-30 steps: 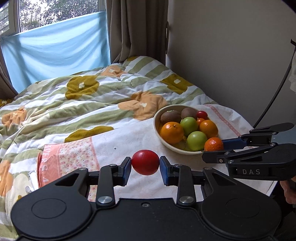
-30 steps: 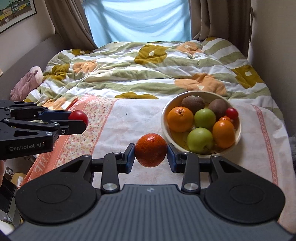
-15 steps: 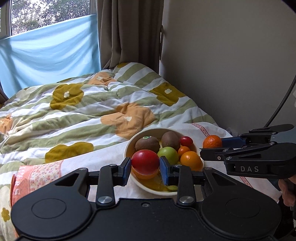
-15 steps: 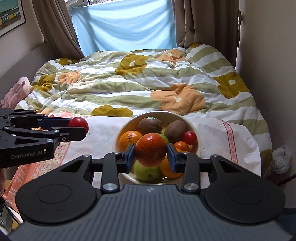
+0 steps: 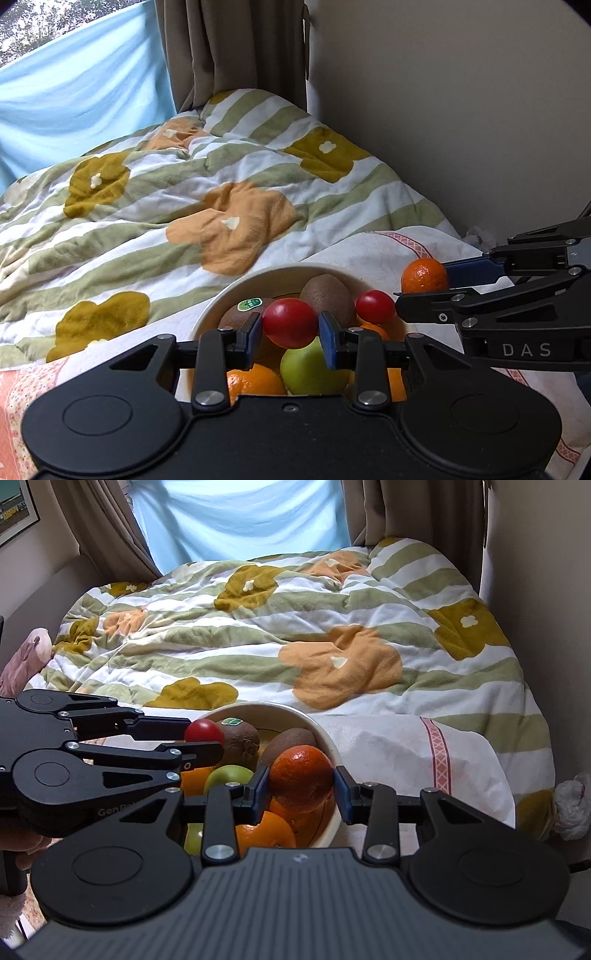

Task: Organize fruits
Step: 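Carry the tomato and mandarin into the bowl and open both grippers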

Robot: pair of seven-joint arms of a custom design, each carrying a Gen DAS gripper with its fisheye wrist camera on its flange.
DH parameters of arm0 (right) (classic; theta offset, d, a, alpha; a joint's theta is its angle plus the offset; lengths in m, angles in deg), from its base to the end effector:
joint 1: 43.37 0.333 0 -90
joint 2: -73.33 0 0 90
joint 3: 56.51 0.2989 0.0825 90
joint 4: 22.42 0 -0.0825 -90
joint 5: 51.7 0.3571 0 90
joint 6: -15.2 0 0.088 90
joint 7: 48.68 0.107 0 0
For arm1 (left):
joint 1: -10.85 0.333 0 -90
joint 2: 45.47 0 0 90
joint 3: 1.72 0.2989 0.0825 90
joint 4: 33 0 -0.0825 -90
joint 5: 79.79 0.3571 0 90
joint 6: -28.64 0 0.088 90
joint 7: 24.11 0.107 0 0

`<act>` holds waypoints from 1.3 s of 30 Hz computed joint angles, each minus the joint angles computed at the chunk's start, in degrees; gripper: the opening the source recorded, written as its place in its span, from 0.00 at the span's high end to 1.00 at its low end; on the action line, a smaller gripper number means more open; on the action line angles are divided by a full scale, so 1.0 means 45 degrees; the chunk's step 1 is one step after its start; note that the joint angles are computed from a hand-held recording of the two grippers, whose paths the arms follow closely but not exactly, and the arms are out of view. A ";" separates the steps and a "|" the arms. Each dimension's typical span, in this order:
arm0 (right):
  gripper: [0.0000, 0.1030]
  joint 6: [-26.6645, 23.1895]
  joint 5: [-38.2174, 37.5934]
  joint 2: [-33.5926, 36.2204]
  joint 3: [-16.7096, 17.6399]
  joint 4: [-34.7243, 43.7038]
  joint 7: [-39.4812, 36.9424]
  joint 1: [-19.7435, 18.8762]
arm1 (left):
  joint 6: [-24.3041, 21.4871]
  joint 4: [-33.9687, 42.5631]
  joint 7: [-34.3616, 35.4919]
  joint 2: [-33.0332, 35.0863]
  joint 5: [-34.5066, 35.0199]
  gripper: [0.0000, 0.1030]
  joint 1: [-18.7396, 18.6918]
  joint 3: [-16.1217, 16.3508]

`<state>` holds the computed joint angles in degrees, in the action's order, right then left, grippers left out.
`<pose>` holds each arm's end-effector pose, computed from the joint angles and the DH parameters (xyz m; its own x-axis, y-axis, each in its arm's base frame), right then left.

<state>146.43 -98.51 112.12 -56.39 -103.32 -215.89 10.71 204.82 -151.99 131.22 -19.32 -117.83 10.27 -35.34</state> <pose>0.4311 0.5691 0.3280 -0.2903 -0.9435 -0.1595 -0.7206 0.3253 -0.6124 0.5313 -0.2764 0.2924 -0.8153 -0.5789 -0.0151 -0.4416 0.6385 -0.6303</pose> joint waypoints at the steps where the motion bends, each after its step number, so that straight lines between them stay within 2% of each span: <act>1: 0.49 0.0183 -0.0022 -0.0089 -0.0005 -0.0213 0.0015 -0.0075 | 0.0004 0.0146 -0.0223 0.0132 0.0232 0.64 -0.0372 0.0319; 5: 0.49 0.0697 -0.0189 -0.0350 -0.0021 -0.0854 0.0110 -0.0281 | 0.0314 0.0313 -0.0810 0.0393 0.0995 0.64 -0.1081 0.0880; 10: 0.49 0.1098 -0.0362 -0.0537 -0.0008 -0.1294 0.0397 -0.0419 | -0.0006 0.0629 -0.2043 0.0617 0.2180 0.64 -0.1913 0.1825; 12: 0.49 0.1081 -0.0376 -0.0549 0.0018 -0.1309 0.0369 -0.0442 | 0.0173 0.0522 -0.2194 0.0614 0.2440 0.61 -0.1824 0.1739; 13: 0.49 0.1116 -0.0407 -0.0566 0.0015 -0.1350 0.0390 -0.0452 | 0.0367 0.0401 -0.2184 0.0586 0.2531 0.47 -0.1690 0.1587; 14: 0.49 0.1097 -0.0402 -0.0557 0.0027 -0.1325 0.0394 -0.0455 | 0.0618 0.0245 -0.2060 0.0572 0.2561 0.29 -0.1370 0.1235; 16: 0.50 0.1095 -0.0432 -0.0560 0.0027 -0.1317 0.0396 -0.0459 | 0.1352 -0.0131 -0.2164 0.0450 0.2817 0.19 -0.1263 0.1094; 19: 0.50 0.1045 -0.0457 -0.0555 0.0043 -0.1242 0.0317 -0.0458 | 0.1232 -0.0493 -0.2326 0.0262 0.2994 0.18 -0.0208 0.0202; 24: 0.50 0.1052 -0.0507 -0.0454 0.0081 -0.0971 0.0077 -0.0385 | 0.1294 -0.1284 -0.2558 -0.0240 0.2933 0.17 0.1084 -0.0733; 26: 0.50 0.1241 -0.0499 -0.0386 0.0085 -0.0871 -0.0059 -0.0411 | 0.1338 -0.1629 -0.2549 -0.0466 0.2768 0.14 0.1808 -0.1317; 32: 0.50 0.1610 -0.0083 0.0311 0.0038 0.0013 -0.0923 -0.0467 | 0.1671 -0.2541 -0.2611 -0.1023 0.2231 0.07 0.3945 -0.3122; 36: 0.49 0.1999 0.0222 0.0721 -0.0134 0.0407 -0.1256 -0.0424 | 0.2333 -0.2966 -0.2893 -0.1005 0.2288 0.03 0.5231 -0.4301; 39: 0.49 0.2238 0.0401 0.0927 -0.0250 0.0585 -0.1515 -0.0390 | 0.2391 -0.3054 -0.3476 -0.1137 0.2588 0.03 0.5248 -0.4143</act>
